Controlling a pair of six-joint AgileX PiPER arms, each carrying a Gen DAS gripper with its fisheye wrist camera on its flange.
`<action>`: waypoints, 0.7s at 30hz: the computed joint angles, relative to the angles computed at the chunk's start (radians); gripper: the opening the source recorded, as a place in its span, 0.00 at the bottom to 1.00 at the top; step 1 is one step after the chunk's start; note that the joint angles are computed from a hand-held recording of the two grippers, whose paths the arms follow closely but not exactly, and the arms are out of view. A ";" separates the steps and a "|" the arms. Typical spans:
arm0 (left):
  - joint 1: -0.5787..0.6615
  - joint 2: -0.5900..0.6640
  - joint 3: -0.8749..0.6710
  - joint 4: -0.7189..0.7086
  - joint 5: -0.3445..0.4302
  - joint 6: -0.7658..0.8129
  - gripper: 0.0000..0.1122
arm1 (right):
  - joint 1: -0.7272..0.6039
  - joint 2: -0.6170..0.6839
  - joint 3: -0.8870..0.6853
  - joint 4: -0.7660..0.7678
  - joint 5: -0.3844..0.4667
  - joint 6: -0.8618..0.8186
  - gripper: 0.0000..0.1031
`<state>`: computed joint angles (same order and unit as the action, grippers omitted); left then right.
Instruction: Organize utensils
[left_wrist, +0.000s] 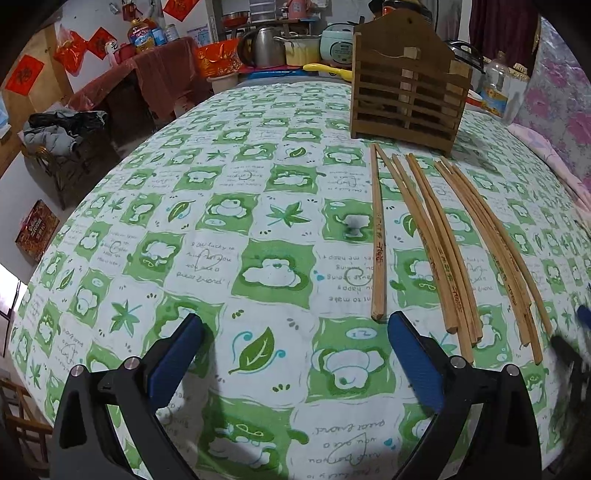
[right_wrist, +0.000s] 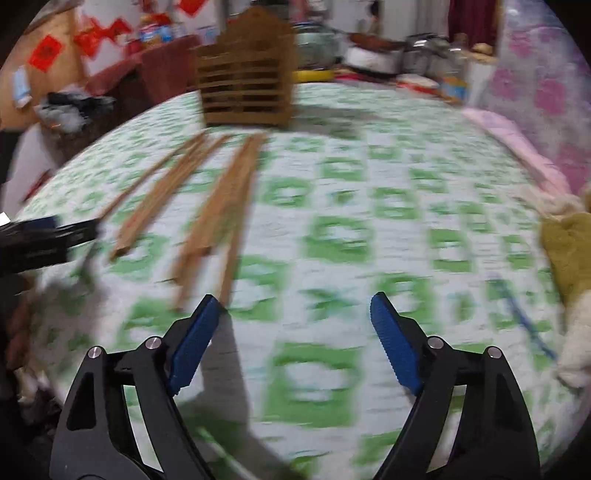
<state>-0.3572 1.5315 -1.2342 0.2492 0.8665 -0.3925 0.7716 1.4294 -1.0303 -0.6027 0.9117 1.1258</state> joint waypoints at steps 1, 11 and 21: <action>-0.001 0.000 0.001 0.001 -0.001 -0.002 0.87 | -0.006 -0.033 0.023 0.001 -0.011 0.018 0.70; -0.004 -0.030 0.033 0.018 -0.008 -0.014 0.87 | -0.003 -0.072 0.066 0.058 -0.182 -0.082 0.62; -0.063 0.022 -0.036 0.035 0.029 0.086 0.87 | -0.022 0.027 -0.085 0.125 -0.129 -0.213 0.62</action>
